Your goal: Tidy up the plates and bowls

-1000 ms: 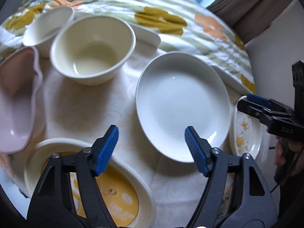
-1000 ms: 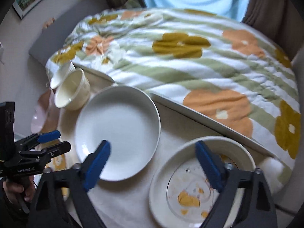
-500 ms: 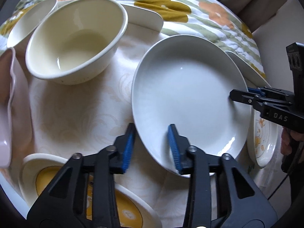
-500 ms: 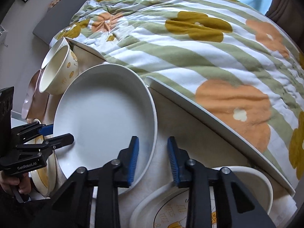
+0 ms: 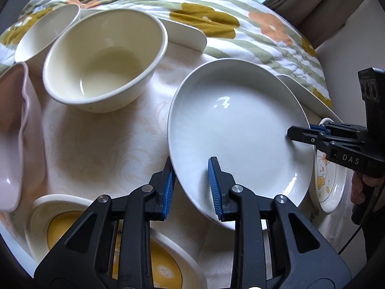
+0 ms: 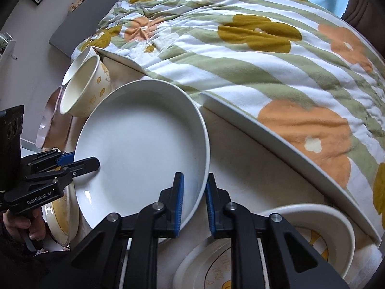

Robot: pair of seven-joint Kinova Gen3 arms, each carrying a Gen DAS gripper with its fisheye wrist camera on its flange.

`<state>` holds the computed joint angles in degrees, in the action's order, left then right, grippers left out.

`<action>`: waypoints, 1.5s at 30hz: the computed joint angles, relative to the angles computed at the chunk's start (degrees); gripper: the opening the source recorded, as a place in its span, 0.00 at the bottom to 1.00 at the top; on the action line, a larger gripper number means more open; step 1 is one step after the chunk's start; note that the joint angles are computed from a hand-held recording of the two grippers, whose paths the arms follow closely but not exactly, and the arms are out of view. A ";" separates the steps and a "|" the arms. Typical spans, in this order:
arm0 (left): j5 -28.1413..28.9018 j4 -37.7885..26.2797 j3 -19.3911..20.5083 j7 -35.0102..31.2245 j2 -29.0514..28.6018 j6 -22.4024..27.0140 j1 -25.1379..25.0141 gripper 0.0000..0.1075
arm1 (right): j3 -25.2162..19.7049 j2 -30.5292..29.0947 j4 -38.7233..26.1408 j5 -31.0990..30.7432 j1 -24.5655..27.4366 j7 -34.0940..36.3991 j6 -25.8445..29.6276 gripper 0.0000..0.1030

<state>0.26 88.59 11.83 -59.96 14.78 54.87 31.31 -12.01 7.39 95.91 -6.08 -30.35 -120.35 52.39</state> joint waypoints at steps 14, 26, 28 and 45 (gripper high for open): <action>-5.04 2.43 1.96 4.20 -11.82 0.87 1.06 0.23 | -1.59 -8.54 -0.36 10.63 -8.30 -16.49 1.07 0.16; -2.85 8.42 3.60 -0.31 -26.90 8.22 -4.71 0.23 | -2.74 -8.80 -3.58 27.57 -26.99 -43.53 3.00 0.16; 0.10 10.28 2.98 -4.53 -28.94 8.46 -7.18 0.23 | -6.07 -7.31 -5.00 30.49 -26.95 -48.19 4.65 0.16; 14.58 22.24 -9.02 -41.63 -27.31 4.87 -12.55 0.23 | -7.06 9.00 -16.46 42.28 -41.77 -80.96 19.36 0.16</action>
<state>14.84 110.83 2.80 -101.59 -12.53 59.73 18.76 -19.07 16.39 79.45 36.20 -72.12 -201.32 71.75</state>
